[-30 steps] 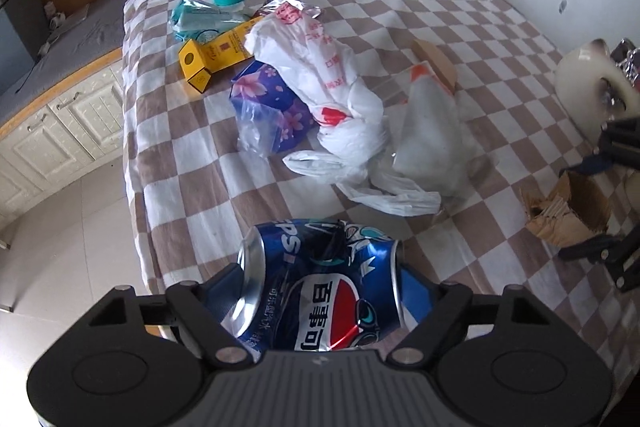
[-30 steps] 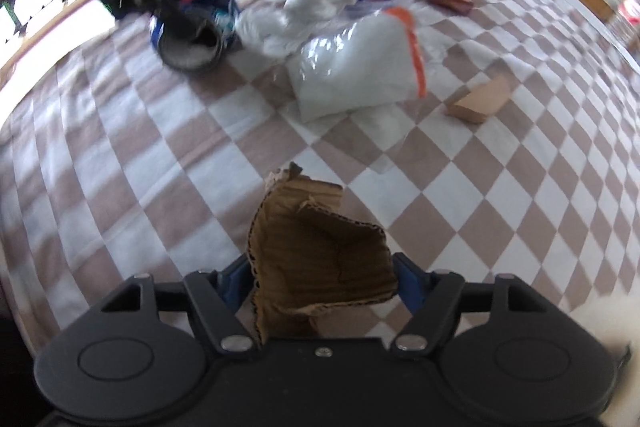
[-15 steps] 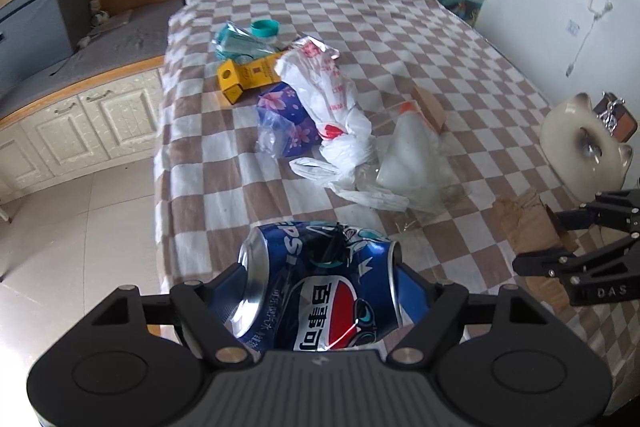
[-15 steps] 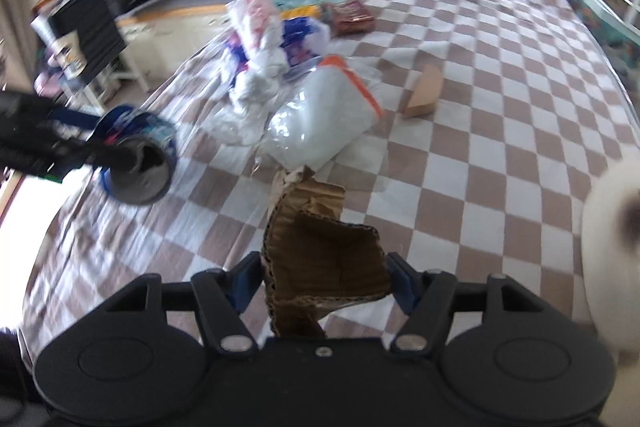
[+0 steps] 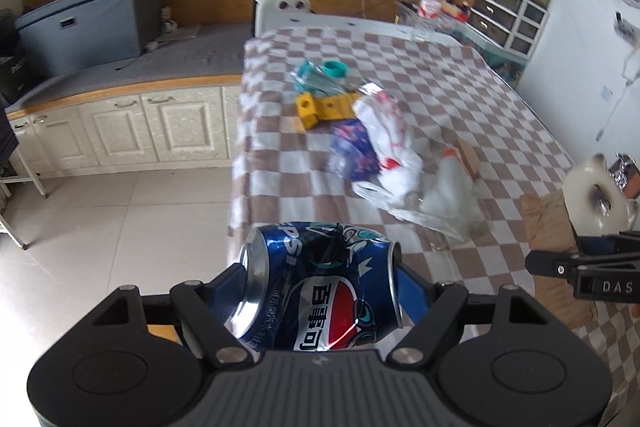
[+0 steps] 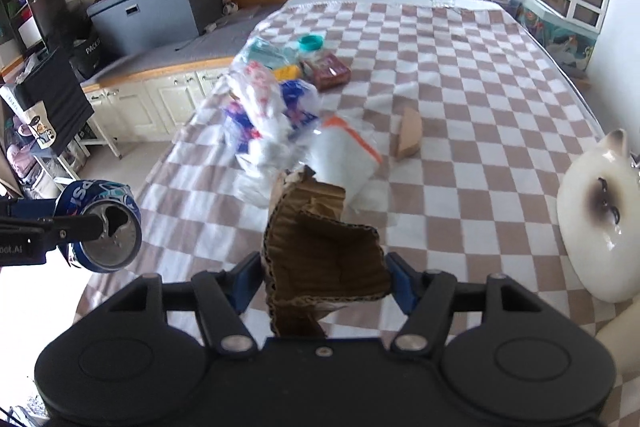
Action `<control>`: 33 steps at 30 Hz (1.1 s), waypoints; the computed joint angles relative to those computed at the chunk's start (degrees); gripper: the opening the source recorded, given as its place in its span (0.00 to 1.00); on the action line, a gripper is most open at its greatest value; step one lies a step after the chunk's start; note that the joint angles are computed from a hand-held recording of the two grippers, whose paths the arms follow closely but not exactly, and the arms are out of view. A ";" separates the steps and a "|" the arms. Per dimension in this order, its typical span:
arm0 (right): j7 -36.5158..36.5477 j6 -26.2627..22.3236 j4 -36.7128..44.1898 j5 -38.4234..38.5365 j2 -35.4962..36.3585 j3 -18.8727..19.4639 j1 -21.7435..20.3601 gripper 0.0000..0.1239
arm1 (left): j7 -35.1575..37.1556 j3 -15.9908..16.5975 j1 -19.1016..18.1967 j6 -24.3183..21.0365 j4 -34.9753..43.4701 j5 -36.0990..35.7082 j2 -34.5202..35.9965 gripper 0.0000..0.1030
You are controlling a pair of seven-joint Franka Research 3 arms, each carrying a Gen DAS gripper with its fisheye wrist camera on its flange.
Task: Collect trash
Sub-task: 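Carry the can and cardboard in both tools over the wastebasket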
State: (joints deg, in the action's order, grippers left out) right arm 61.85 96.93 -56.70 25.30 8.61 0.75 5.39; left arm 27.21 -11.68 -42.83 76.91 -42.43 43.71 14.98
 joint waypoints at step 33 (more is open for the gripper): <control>40.69 11.36 -4.21 -26.13 5.78 9.89 31.05 0.55 | 18.90 14.42 28.38 28.48 -79.17 -26.65 -61.91 0.77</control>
